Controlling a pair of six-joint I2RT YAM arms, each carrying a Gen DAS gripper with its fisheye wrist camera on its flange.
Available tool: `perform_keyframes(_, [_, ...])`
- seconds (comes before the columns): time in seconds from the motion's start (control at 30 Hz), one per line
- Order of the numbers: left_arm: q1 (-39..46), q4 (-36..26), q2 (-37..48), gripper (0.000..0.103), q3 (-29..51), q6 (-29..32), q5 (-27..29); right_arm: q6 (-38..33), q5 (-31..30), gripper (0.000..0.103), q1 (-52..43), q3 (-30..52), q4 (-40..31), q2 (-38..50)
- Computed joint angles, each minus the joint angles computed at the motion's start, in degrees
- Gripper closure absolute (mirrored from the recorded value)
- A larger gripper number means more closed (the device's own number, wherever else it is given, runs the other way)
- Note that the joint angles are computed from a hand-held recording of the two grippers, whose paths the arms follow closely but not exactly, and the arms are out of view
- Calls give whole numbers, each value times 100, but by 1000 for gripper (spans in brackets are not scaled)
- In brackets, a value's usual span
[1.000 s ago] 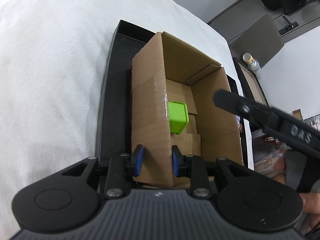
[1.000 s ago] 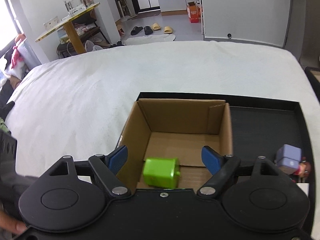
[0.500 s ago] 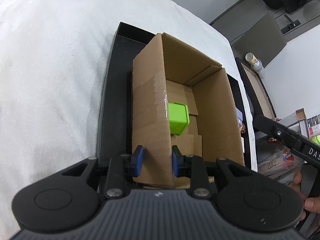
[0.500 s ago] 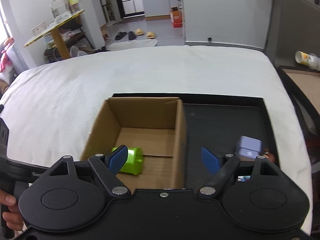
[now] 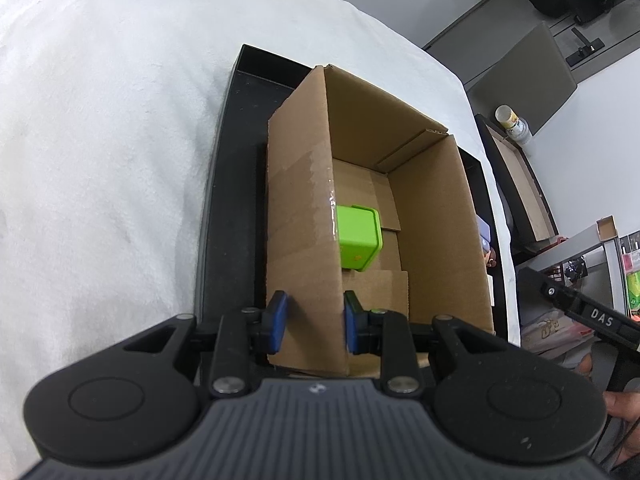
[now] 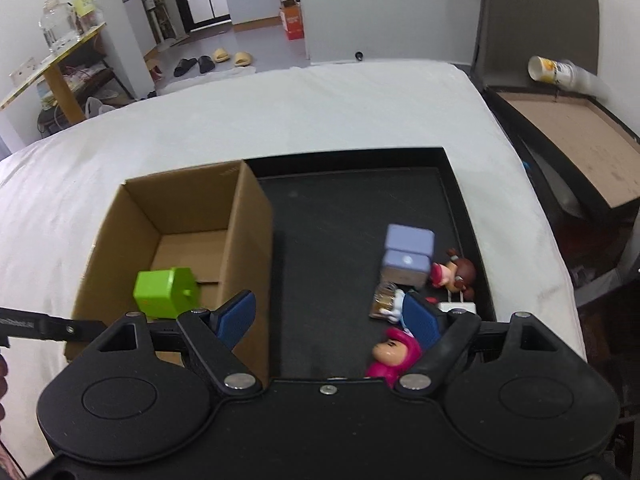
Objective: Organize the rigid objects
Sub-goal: 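Move the right gripper to the pink figurine and grasp it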
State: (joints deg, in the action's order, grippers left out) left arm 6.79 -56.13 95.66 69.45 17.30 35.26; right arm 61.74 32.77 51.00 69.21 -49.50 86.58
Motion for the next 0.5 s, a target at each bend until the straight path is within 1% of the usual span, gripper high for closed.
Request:
perform_keyframes(0.17, [-30, 30, -29, 76, -22, -47, -35, 109, -161, 29, -75, -221, -69, -37])
perform_keyframes(0.33, [-69, 73, -63, 76, -50, -99, -89, 239, -353, 32, -157, -546, 50, -30])
perform_keyframes(0.5, [-76, 80, -60, 76, -51, -148, -105, 352, -647, 37, -308, -840, 289, 132])
